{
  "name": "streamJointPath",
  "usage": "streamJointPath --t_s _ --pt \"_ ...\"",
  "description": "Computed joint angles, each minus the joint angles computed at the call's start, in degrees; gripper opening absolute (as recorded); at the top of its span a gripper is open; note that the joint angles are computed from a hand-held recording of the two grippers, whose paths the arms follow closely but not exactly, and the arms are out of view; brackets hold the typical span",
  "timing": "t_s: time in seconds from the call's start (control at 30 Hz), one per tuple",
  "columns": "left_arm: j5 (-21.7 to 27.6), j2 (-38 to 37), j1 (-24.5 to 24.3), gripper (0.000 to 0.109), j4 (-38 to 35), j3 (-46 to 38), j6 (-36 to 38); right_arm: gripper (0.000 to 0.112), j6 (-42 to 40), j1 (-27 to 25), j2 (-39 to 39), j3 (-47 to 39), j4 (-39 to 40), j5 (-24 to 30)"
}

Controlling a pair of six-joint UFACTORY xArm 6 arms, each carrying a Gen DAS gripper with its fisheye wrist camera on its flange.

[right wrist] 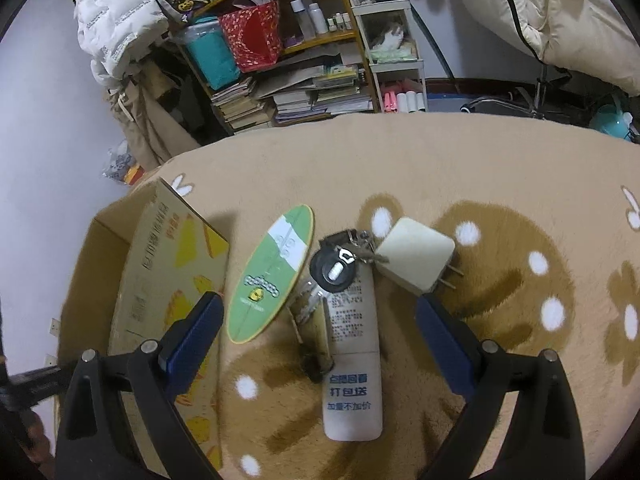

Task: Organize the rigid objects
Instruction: 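Move the right tool back to the items beside the keys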

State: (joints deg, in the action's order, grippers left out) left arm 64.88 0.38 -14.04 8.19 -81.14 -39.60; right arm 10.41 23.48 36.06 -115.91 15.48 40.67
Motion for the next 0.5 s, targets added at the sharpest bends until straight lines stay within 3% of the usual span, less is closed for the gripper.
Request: streamJointPath --t_s 0.17,0.43,0.5 --pt "0.0 0.0 0.1 0.010 0.2 0.1 0.3 0.073 -0.9 0.1 2.1 -1.2 0.8 2.3" --pt "-0.2 0.0 0.1 0.010 0.0 0.1 0.1 0.062 -3.2 0.6 2.0 -0.2 1.1 2.4" --pt "-0.2 0.0 0.1 0.010 -0.1 0.2 0.1 0.052 -3.6 0.7 1.9 0.0 1.8 2.5"
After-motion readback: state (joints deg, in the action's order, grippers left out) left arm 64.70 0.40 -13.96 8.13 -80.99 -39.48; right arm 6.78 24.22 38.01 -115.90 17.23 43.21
